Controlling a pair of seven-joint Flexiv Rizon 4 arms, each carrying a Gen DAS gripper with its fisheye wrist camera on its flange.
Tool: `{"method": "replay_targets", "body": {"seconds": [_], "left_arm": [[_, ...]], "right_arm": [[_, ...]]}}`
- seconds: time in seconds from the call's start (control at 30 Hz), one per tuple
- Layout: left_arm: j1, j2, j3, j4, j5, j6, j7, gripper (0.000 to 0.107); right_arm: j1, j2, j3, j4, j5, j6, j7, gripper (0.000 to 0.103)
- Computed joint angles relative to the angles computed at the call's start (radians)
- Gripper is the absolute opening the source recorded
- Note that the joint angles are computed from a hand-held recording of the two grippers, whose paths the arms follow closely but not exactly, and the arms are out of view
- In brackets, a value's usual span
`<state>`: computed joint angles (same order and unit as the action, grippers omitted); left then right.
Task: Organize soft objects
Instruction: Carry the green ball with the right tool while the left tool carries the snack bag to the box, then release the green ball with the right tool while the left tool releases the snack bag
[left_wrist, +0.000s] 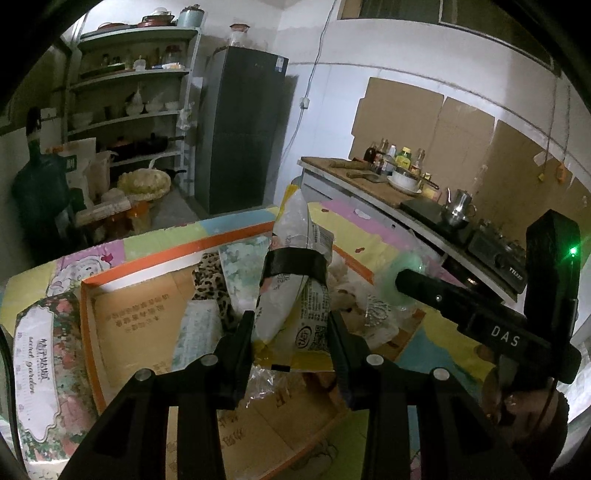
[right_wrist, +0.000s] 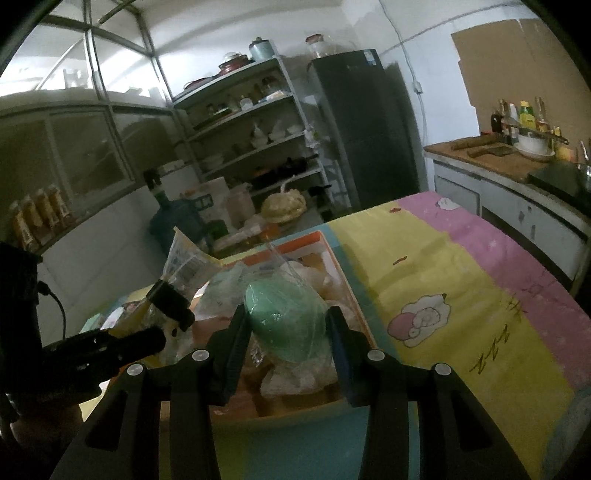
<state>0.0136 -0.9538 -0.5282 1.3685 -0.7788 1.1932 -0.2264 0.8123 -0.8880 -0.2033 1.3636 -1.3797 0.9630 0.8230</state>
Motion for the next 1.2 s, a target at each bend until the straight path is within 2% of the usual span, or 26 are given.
{"method": "replay_targets", "body": {"seconds": [0.5,0.77,1.03,1.2], "left_arm": [[-0.055,-0.054,0.066,-0.087,0.074,-0.029,-0.094,0.038],[-0.051,-0.068,0.055,-0.101,0.094,-0.029,-0.103,0.039],[-0.037,-0.072,0.041,-0.108,0.074,-0.06,-0.117,0.041],[-0.033,-0.066,0.031,-0.095,0.061,-0.039,-0.098,0.044]], "right_arm": [[-0.021,-0.043,-0.012,-0.03,0.067,0.072,-0.035,0.043],[-0.014,-0.049,-0.035,-0.029,0.089,0.102,-0.035,0.044],[-0.008,-0.048,-0.045,-0.026,0.087,0.109,-0.027,0.049],[-0.007,-0.052,-0.048,-0.03,0.088,0.109,-0.027,0.058]]}}
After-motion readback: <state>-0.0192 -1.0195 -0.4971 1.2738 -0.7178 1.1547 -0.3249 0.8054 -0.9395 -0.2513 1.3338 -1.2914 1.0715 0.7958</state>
